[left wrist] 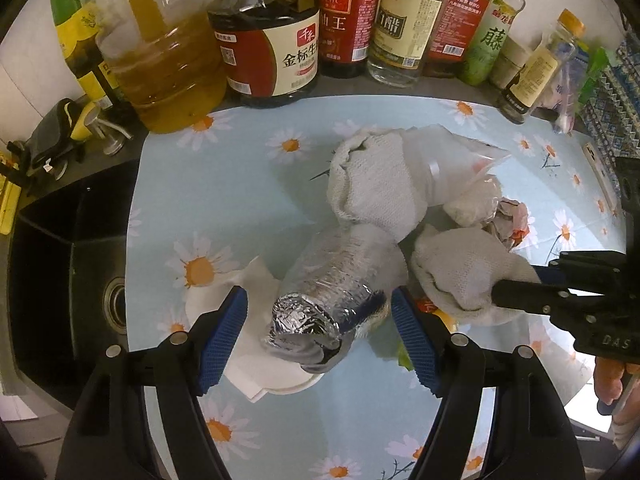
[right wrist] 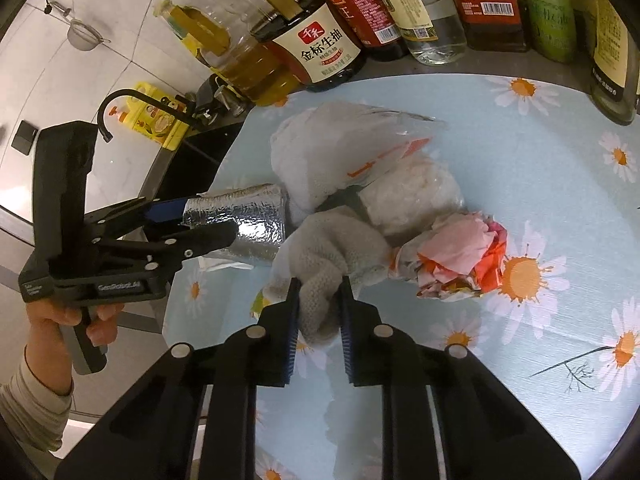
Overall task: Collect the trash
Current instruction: 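Grasp the foil-wrapped roll with the left gripper while the right gripper grasps the grey cloth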
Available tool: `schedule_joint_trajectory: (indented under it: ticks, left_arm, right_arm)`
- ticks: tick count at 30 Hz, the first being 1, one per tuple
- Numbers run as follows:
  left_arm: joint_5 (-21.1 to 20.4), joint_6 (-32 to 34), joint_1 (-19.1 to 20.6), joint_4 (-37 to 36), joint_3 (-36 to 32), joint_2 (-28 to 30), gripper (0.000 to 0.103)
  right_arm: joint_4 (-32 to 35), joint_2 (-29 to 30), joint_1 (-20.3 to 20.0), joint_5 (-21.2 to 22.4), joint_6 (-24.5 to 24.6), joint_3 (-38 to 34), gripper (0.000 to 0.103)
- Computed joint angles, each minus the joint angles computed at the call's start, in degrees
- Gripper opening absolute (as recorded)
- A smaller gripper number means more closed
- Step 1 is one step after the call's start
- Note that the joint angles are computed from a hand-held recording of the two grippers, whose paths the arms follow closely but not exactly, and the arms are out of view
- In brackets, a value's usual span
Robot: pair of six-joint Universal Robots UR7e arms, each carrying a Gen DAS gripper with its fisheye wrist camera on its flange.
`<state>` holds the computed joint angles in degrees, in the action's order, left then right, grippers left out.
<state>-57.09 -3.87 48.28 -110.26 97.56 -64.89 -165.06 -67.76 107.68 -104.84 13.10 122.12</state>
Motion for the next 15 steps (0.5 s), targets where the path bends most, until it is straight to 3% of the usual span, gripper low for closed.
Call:
schedule_joint_trajectory:
  ticks: [5,10,15]
  left_arm:
    - [-0.4,0.3,0.1,-0.3,-0.2,0.4,0.07]
    - [-1.5,1.2,0.3,-0.4,-0.1,0.4,0.055]
    - [-1.7,2.5,0.0,-1.1,0.6,-0.2,0.049]
  right_arm:
    - [-0.9,-0.9,0.1,0.1,0.3,0.6,0.02]
    - [-1.6,-1.8,0.6,-0.1,1.0,1.2,0.02]
    - [-2.0,-2.2,1.5,-0.8,1.7,1.7,0.02]
